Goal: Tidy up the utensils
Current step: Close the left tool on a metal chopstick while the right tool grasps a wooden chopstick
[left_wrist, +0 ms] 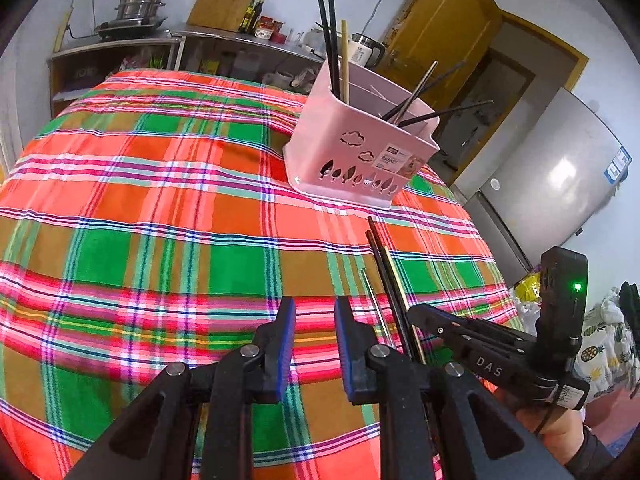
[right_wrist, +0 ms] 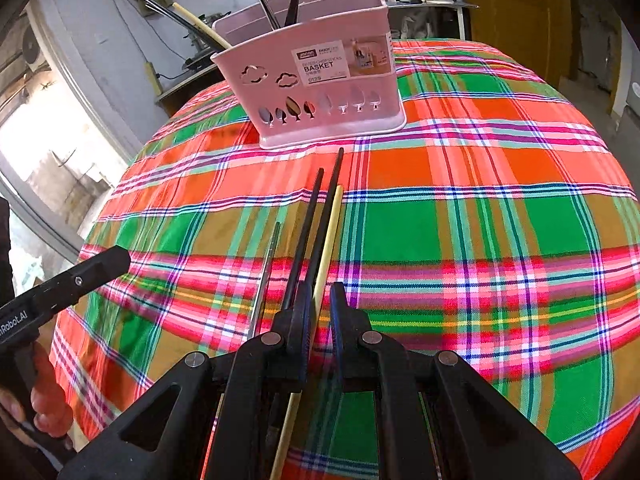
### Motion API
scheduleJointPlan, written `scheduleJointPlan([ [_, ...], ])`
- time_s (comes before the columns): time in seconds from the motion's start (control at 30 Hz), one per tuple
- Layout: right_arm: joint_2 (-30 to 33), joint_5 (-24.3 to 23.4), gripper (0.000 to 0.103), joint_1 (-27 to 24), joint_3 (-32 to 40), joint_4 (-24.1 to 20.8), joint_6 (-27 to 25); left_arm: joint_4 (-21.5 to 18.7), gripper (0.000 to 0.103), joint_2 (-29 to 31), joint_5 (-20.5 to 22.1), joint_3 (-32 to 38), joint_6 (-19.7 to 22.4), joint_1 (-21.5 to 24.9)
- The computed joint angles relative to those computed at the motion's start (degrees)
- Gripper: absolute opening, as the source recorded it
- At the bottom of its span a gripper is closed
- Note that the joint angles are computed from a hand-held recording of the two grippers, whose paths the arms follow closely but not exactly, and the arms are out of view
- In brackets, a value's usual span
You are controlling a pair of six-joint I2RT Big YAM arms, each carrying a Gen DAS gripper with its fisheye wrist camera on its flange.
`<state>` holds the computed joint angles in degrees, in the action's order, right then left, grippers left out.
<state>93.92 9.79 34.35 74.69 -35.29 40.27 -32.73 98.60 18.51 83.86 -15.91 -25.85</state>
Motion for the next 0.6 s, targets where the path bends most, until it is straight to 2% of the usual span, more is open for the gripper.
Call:
scheduleJointPlan([
  [0.37, -0.63, 0.95, 0.009, -0.08, -0.13, -2.44, -1.08, -4.27, 0.019, 5.36, 1.55, 6.46, -0.56, -2.77],
  [0.6, -3.29, 2.32, 0.009, -0.28, -2.9, -3.17, -0.13, -7.81, 0.019, 10.06, 0.2, 11.24, -1.28, -5.03],
])
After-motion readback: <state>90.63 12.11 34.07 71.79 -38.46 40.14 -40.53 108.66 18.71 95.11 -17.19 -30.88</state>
